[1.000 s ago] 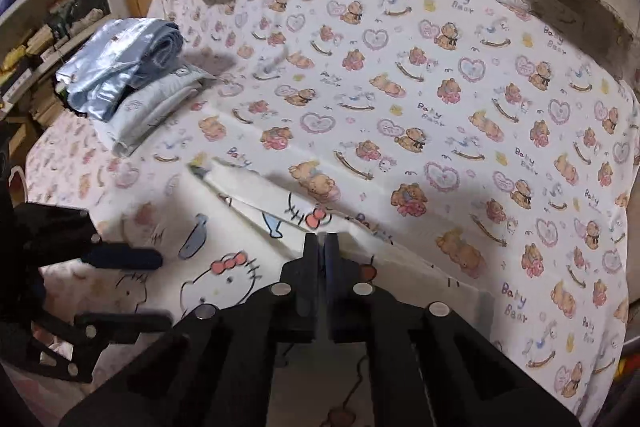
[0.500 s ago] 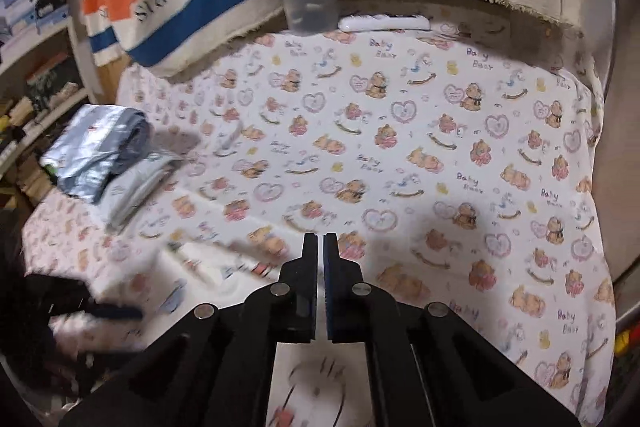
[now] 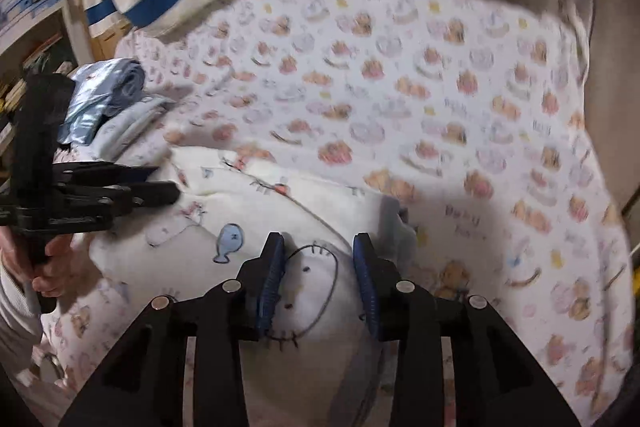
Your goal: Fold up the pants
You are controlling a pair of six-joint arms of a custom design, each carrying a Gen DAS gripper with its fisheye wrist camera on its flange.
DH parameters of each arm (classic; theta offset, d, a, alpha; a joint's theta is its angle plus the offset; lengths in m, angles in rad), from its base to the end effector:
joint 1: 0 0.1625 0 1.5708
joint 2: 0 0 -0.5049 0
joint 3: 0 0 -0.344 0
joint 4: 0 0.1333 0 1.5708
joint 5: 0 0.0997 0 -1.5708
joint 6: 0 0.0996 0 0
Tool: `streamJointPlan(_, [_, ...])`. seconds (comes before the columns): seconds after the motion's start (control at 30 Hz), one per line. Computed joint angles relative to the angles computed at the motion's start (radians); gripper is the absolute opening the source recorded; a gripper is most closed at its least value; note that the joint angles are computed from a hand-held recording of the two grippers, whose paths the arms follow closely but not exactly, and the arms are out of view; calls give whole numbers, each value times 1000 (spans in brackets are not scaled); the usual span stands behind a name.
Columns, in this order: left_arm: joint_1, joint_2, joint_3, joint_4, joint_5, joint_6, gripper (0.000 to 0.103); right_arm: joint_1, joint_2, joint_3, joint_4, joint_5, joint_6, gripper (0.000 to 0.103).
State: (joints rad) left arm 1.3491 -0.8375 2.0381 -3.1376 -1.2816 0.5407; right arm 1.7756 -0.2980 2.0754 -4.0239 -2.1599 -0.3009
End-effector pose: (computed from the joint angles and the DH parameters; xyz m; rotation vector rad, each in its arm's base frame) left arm 0.0281 -0.6108 0.1635 0.9601 2.5961 -0.4419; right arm 0.1865 -0.5145 -0.0282 0.3542 -2.3976 0.8106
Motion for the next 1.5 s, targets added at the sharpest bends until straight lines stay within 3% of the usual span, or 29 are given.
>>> streamJointPlan(0.1, [-7, -8, 28, -39, 1, 21, 43, 1, -8, 19, -27, 23, 12, 36])
streamJointPlan(0.17, [-18, -26, 65, -97, -5, 51, 43, 19, -4, 42, -113, 19, -3, 40])
streamJointPlan(0.2, [-25, -40, 95, -138, -13, 75, 49, 29, 0, 63, -178, 22, -6, 45])
streamJointPlan(0.27, [-33, -67, 148, -207, -39, 109, 66, 42, 9, 105, -288, 38, 9, 77])
streamJointPlan(0.3, [-36, -78, 175, -249, -52, 121, 73, 49, 18, 125, -349, 48, 12, 77])
streamJointPlan(0.4, [-48, -102, 245, -334, -71, 181, 76, 87, 50, 154, -435, 8, -23, 77])
streamJointPlan(0.47, [-60, -119, 254, -276, -69, 196, 78, 109, 54, 153, -403, -52, -9, 77])
streamJointPlan(0.53, [-71, -130, 262, -230, -82, 193, 78, 119, 43, 165, -336, -101, 87, 77])
streamJointPlan(0.67, [-97, -123, 280, -172, -122, 262, 85, 74, 45, 267, -425, 6, 254, 77])
streamJointPlan(0.77, [-127, -107, 235, 26, -101, 281, 86, -28, 40, 362, -473, 225, 382, 77])
streamJointPlan(0.87, [-175, -63, 257, -38, -53, 359, 86, -122, 29, 412, -479, 372, 492, 77])
streamJointPlan(1.0, [-234, 19, 270, -125, 40, 425, 86, -154, 19, 414, -467, 431, 509, 77])
streamJointPlan(1.17, [-260, 107, 280, -214, 106, 460, 86, -185, -1, 407, -431, 519, 521, 77])
streamJointPlan(1.23, [-263, 131, 287, -259, 126, 466, 73, -190, -8, 407, -422, 524, 529, 77])
streamJointPlan(1.27, [-262, 141, 285, -277, 135, 470, 49, -187, -13, 405, -414, 512, 532, 77])
streamJointPlan(1.3, [-260, 146, 282, -298, 137, 463, 37, -183, -20, 404, -399, 495, 533, 77])
streamJointPlan(1.37, [-244, 110, 254, -222, 96, 409, 21, -179, -42, 400, -346, 473, 540, 77])
streamJointPlan(1.5, [-187, 36, 183, -42, -30, 301, 15, -200, -59, 394, -278, 538, 545, 77])
